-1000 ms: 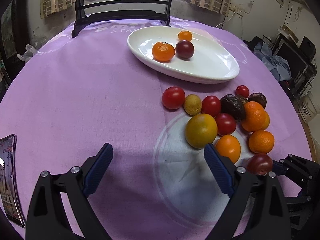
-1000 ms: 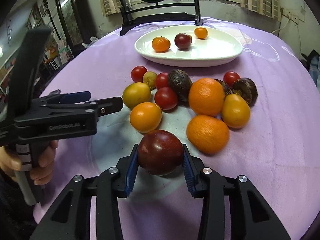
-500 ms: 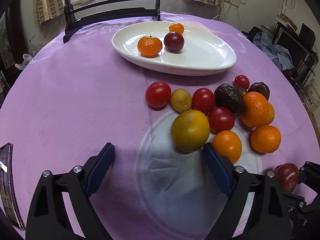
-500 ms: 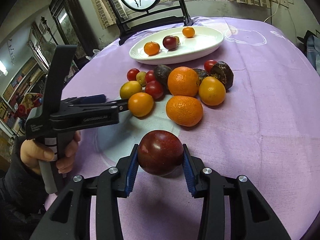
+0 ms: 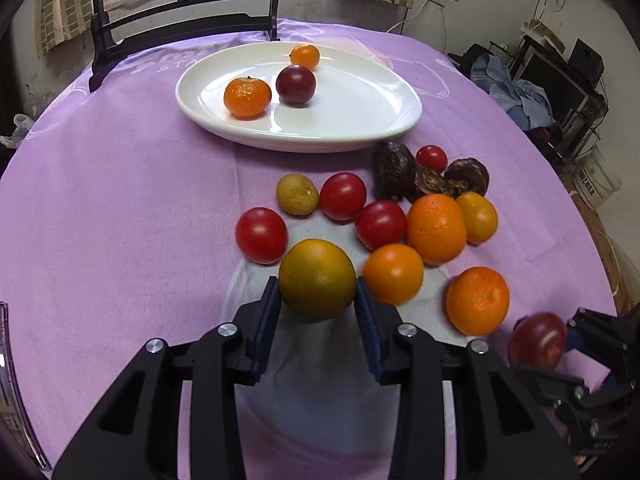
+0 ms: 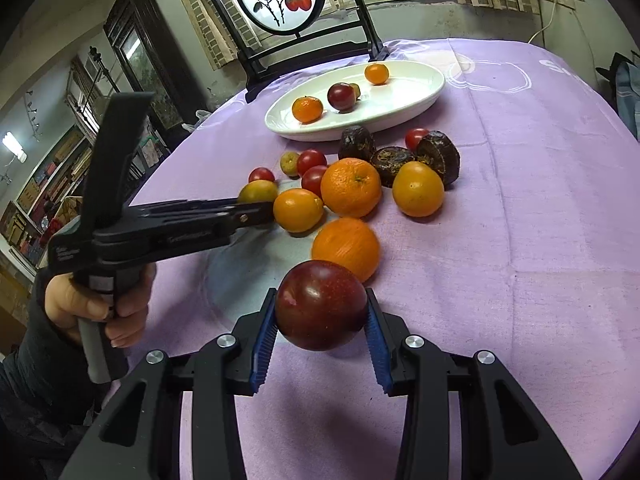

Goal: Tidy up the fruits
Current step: 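Carry plum and yellow-green fruit onto the white plate and open both tools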

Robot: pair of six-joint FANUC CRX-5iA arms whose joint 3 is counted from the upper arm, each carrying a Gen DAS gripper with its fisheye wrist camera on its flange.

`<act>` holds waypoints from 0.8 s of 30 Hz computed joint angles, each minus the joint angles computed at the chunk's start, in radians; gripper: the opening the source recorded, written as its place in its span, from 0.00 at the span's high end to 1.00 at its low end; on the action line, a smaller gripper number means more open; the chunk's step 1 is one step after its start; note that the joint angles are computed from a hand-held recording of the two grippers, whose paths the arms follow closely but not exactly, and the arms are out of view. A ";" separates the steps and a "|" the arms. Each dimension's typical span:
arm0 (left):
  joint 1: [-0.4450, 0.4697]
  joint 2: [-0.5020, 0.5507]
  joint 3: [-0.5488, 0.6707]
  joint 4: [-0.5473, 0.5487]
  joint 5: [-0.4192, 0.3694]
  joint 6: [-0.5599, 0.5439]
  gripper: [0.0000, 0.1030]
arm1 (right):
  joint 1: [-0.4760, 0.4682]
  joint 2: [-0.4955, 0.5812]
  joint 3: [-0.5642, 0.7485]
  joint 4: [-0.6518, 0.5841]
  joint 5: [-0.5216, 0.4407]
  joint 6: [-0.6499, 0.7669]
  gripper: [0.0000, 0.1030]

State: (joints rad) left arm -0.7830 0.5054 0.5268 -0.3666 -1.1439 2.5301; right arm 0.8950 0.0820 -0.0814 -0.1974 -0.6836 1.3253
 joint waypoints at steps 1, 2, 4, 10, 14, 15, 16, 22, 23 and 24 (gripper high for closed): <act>-0.003 -0.006 -0.001 -0.003 -0.004 0.000 0.64 | 0.003 0.000 0.003 0.013 -0.001 -0.006 0.59; -0.005 -0.014 -0.005 -0.006 -0.003 0.001 0.64 | 0.005 0.000 0.005 0.021 0.000 -0.007 0.59; -0.011 -0.033 -0.009 -0.023 0.002 0.006 0.64 | 0.010 -0.003 0.013 0.053 0.007 -0.013 0.59; -0.018 -0.043 0.063 -0.106 -0.026 -0.010 0.64 | 0.030 0.025 0.061 0.252 0.063 -0.086 0.59; 0.015 -0.006 0.152 -0.151 -0.060 -0.015 0.64 | 0.016 0.113 0.176 0.295 0.063 -0.067 0.59; 0.028 0.016 0.189 -0.160 -0.088 -0.008 0.64 | 0.011 0.142 0.211 0.300 0.053 -0.063 0.59; 0.045 0.030 0.206 -0.149 -0.094 -0.009 0.64 | 0.007 0.178 0.256 0.303 0.036 -0.054 0.59; 0.130 0.119 0.272 0.001 -0.064 -0.079 0.64 | -0.014 0.370 0.472 0.332 -0.090 -0.038 0.59; 0.134 0.137 0.288 0.009 -0.068 -0.084 0.64 | -0.019 0.394 0.498 0.330 -0.109 -0.036 0.59; 0.138 0.151 0.302 0.016 -0.072 -0.090 0.64 | -0.027 0.422 0.529 0.321 -0.129 -0.030 0.59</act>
State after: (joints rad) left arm -0.6454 0.6566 0.8287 -0.3501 -1.2155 2.4396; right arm 0.8682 0.5037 0.4480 0.1238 -0.8122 1.2958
